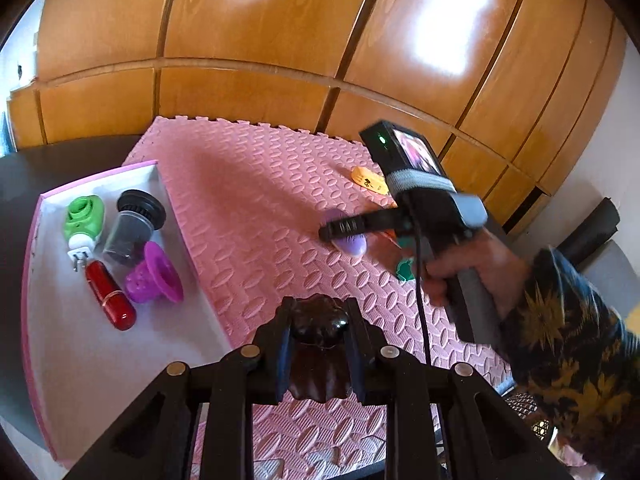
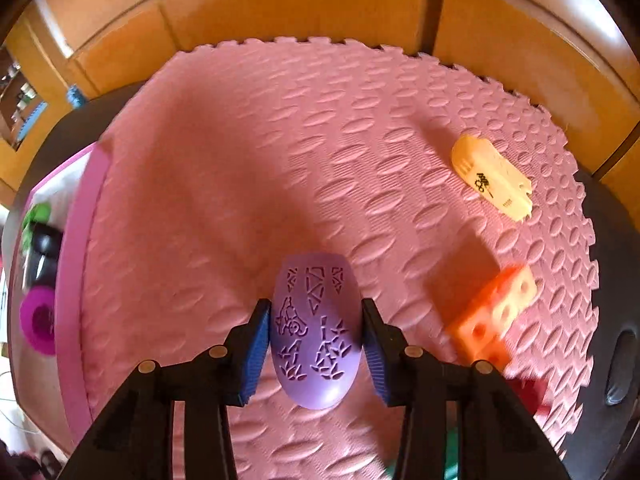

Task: Organize rigid objects
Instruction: 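Carry the brown knob into the tray and open the left gripper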

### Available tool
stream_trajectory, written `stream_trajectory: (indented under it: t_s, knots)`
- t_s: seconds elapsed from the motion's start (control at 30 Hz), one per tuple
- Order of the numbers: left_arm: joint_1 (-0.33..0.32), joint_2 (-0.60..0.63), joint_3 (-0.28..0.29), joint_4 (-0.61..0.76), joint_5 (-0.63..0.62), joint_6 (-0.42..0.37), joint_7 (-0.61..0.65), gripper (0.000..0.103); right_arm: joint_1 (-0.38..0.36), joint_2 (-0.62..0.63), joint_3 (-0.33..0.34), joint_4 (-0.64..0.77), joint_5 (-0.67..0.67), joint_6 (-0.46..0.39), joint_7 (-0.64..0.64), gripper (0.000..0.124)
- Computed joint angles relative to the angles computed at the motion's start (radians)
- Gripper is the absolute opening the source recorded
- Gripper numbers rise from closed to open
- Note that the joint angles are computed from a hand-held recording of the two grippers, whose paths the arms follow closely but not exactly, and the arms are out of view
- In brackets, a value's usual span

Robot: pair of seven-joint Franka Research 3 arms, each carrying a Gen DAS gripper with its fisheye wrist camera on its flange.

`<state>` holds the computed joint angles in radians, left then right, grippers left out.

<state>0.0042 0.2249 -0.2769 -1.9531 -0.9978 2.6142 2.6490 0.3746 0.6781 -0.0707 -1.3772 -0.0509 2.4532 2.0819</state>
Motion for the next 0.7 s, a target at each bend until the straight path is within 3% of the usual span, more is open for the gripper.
stream_trajectory:
  t_s: [0.13, 0.23, 0.33, 0.47, 0.7]
  knots:
    - [0.004, -0.027, 0.004, -0.028, -0.027, 0.004, 0.02, 0.023, 0.033, -0.068, -0.008, -0.128, -0.027, 0.079, 0.028, 0.043]
    - [0.002, -0.046, 0.014, -0.046, -0.049, 0.006, 0.034, 0.023, 0.102, -0.09, -0.063, -0.189, -0.136, 0.13, 0.083, 0.043]
    - [-0.002, -0.059, 0.026, -0.06, -0.063, 0.01, 0.039, 0.023, 0.092, -0.1, -0.062, -0.23, -0.153, 0.203, 0.104, 0.043]
    - [-0.002, -0.07, 0.043, -0.072, -0.077, 0.018, 0.033, 0.023, 0.131, -0.144, -0.099, -0.323, -0.22, 0.283, 0.15, 0.043]
    - [0.022, -0.073, 0.074, -0.048, -0.141, 0.066, 0.046, 0.023, 0.167, -0.167, -0.133, -0.369, -0.296, 0.33, 0.229, 0.043]
